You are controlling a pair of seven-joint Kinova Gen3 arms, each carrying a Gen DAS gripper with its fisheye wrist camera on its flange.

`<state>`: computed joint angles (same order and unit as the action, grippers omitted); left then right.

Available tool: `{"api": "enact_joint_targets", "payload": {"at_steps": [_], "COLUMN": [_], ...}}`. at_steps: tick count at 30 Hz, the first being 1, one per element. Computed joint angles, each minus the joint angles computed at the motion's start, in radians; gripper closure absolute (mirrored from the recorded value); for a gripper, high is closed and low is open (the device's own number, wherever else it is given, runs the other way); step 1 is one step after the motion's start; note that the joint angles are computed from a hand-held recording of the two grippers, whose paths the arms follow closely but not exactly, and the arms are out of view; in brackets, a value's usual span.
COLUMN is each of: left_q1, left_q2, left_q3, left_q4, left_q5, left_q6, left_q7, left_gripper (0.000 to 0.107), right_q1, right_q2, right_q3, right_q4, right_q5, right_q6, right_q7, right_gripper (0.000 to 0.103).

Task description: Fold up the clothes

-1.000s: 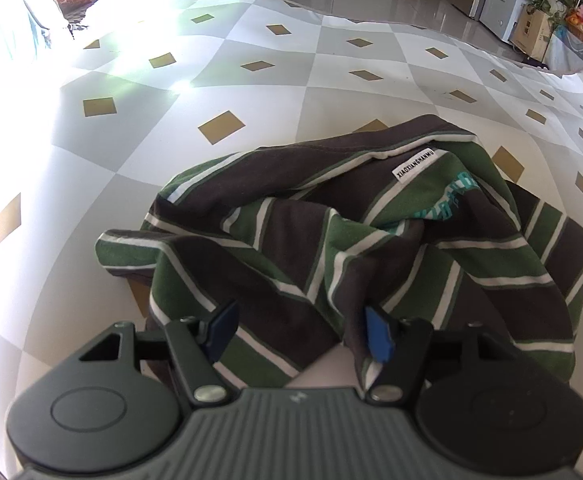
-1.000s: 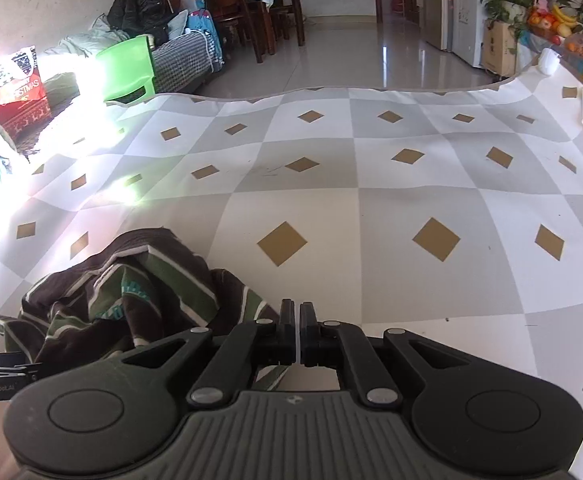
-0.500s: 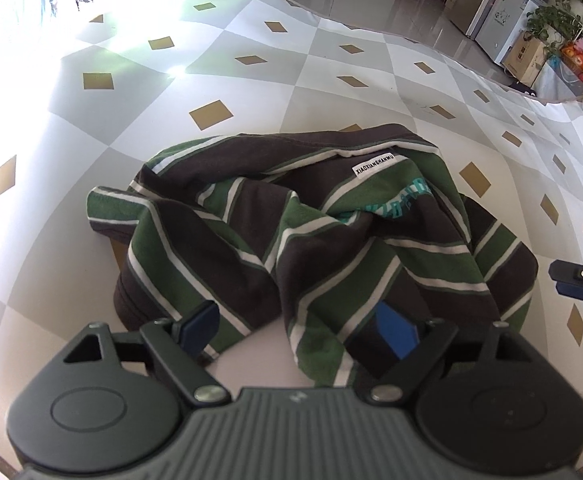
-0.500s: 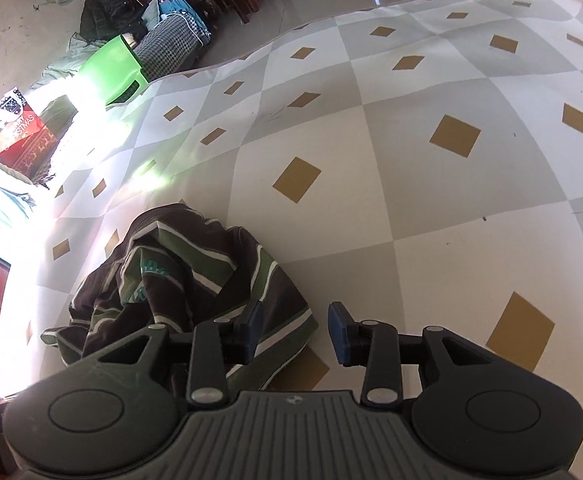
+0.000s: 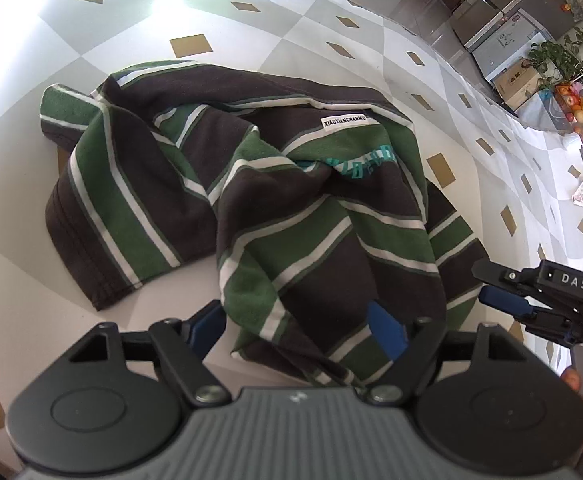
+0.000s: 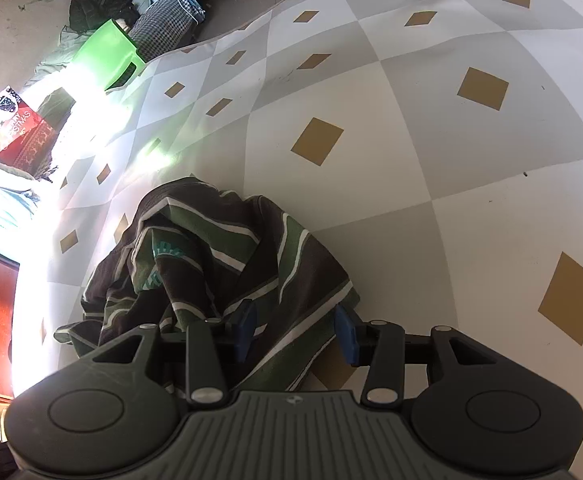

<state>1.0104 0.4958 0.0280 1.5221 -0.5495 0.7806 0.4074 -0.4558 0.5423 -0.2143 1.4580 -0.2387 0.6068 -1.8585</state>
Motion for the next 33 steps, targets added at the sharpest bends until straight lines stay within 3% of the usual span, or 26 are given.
{"api": "enact_joint_targets", "payload": {"at_steps": [5, 10, 14, 22, 26, 28, 33], "left_q1": [-0.013, 0.006, 0.021, 0.021, 0.025, 0.030, 0.052], "left_q2": [0.010, 0.030, 0.037, 0.043, 0.052, 0.050, 0.053], "left_q3": [-0.002, -0.016, -0.022, -0.015, -0.014, -0.019, -0.027], "left_q4": [0.003, -0.026, -0.038, -0.040, -0.055, -0.054, -0.069], "left_q5": [0.017, 0.012, -0.011, -0.025, -0.029, -0.035, -0.068], "left_q6": [-0.035, 0.002, 0.028, 0.041, 0.062, 0.066, 0.132], "left_q7": [0.006, 0.007, 0.009, 0.019, 0.003, 0.010, 0.019], "left_gripper": [0.050, 0.059, 0.074, 0.077, 0.078, 0.081, 0.086], "right_q1": [-0.004, -0.037, -0.085, -0.130, -0.148, -0.165, -0.202], "right_q2": [0.019, 0.031, 0.046, 0.063, 0.067, 0.057, -0.003], "right_q3": [-0.001, 0.021, 0.060, 0.075, 0.071, 0.080, 0.115], "right_q4": [-0.018, -0.035, -0.064, -0.079, -0.086, -0.074, 0.007], "right_q5": [-0.009, 0.018, 0.071, 0.156, 0.195, 0.220, 0.296], "right_q6": [0.013, 0.017, 0.054, 0.066, 0.066, 0.048, -0.082], "right_q7": [-0.007, -0.040, -0.098, -0.145, -0.116, -0.113, -0.112], "right_gripper": [0.060, 0.060, 0.060, 0.061, 0.090, 0.097, 0.098]}}
